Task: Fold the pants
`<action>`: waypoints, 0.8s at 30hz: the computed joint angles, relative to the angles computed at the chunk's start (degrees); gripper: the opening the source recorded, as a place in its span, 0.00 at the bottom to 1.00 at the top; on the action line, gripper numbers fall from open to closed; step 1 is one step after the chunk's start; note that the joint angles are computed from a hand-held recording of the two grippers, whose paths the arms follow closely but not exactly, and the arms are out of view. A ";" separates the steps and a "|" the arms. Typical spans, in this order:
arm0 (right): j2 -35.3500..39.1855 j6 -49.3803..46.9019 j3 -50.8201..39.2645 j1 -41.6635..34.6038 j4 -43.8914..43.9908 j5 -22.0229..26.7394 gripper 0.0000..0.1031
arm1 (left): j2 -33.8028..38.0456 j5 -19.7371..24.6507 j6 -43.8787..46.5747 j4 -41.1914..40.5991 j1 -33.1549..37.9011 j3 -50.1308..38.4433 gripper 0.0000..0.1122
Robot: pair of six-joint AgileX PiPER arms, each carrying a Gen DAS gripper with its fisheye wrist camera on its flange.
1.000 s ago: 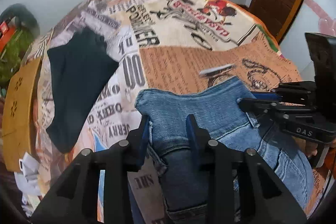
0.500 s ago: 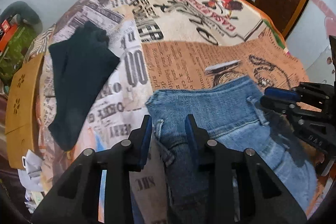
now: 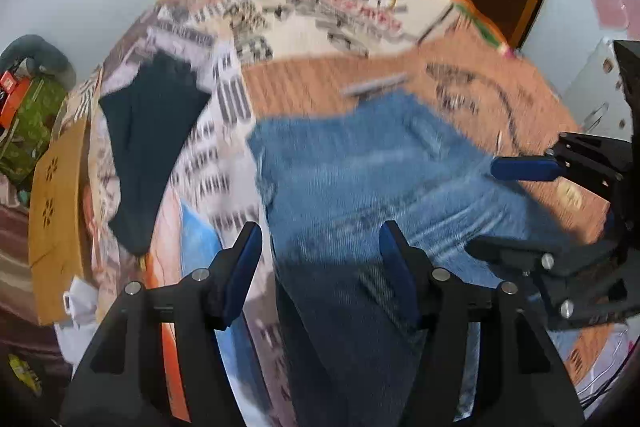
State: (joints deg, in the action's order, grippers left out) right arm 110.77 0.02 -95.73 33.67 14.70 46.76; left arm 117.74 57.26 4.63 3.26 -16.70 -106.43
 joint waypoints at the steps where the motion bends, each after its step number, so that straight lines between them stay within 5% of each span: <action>1: -0.99 1.41 1.60 0.75 -1.90 -1.25 0.62 | -1.35 -1.61 -0.11 0.31 -0.17 3.01 0.55; 4: -3.43 1.77 4.54 1.27 -3.12 -1.61 0.64 | -5.93 -7.68 -1.33 3.23 -1.21 11.28 0.55; 11: -9.98 0.47 14.84 0.68 -0.65 -4.87 0.64 | -13.43 -13.14 -3.84 6.76 -2.79 22.63 0.58; 24: -18.78 -5.50 32.32 -3.23 13.18 -11.13 0.69 | -24.58 -17.05 -3.48 0.07 1.66 37.28 0.62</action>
